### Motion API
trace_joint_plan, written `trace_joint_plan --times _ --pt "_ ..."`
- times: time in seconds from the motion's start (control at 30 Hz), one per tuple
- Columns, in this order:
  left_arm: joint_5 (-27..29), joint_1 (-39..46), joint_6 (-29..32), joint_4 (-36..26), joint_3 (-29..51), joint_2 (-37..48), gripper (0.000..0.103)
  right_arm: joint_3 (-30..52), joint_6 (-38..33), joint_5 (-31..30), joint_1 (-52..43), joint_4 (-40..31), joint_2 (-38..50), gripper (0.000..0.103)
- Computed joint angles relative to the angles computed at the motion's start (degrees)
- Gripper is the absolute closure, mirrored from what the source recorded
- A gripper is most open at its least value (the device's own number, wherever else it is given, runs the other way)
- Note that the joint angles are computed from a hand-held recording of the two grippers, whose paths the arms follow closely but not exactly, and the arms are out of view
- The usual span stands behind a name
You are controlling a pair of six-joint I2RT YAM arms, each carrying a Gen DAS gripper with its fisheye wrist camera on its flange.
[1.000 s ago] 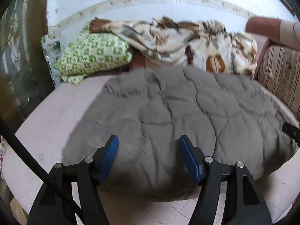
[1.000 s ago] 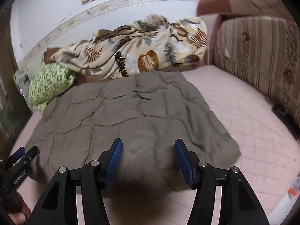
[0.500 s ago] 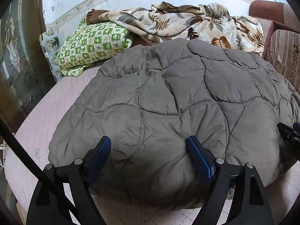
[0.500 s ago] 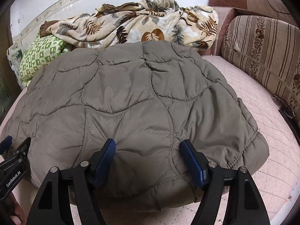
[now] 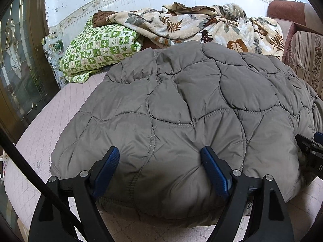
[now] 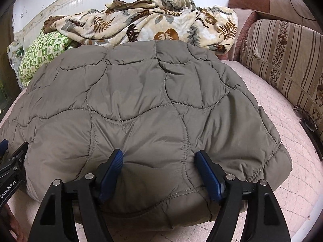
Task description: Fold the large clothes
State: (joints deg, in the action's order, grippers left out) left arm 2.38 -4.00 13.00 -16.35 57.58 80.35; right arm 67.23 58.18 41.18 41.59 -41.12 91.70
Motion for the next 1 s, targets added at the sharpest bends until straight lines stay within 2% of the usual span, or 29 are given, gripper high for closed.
trace_joint_plan --times 0.3,0.47,0.53,0.63,0.7,0.83,0.87,0.97,1.0 --pt "0.5 0.3 0.0 0.1 -0.2 -0.2 0.020 1.0 1.0 0.2 0.4 -1.6 0.4 0.024" --pt "2.8 1.3 -0.7 -0.8 0.4 -0.3 0.020 -0.2 2.9 0.6 1.5 -2.0 -2.4 0.023" --pt "4.2 2.1 -0.9 -2.0 0.8 -0.9 0.020 0.2 3.7 1.3 2.5 -3.5 -3.2 0.023" --pt "9.3 4.8 -1.5 -6.5 2.5 -2.2 0.020 1.1 5.6 3.9 5.3 -6.5 -4.2 0.023" --pt "13.3 7.2 -1.2 -9.4 2.9 -4.0 0.020 1.8 8.0 6.2 7.8 -9.3 -5.1 0.022" --pt "20.3 12.3 2.3 -16.0 2.5 -9.1 0.018 3.5 17.3 13.9 16.3 -18.8 -5.9 0.014" --pt "21.4 13.6 3.3 -17.2 1.9 -10.7 0.014 4.1 21.1 16.2 19.8 -22.2 -5.7 0.013" --pt "25.0 17.5 6.9 -20.1 0.1 -15.4 0.011 7.5 31.2 20.0 26.6 -33.0 -1.9 0.008" --pt "25.1 18.1 7.5 -20.5 -0.5 -16.5 0.007 8.0 33.9 20.4 28.5 -35.1 -0.8 0.007"
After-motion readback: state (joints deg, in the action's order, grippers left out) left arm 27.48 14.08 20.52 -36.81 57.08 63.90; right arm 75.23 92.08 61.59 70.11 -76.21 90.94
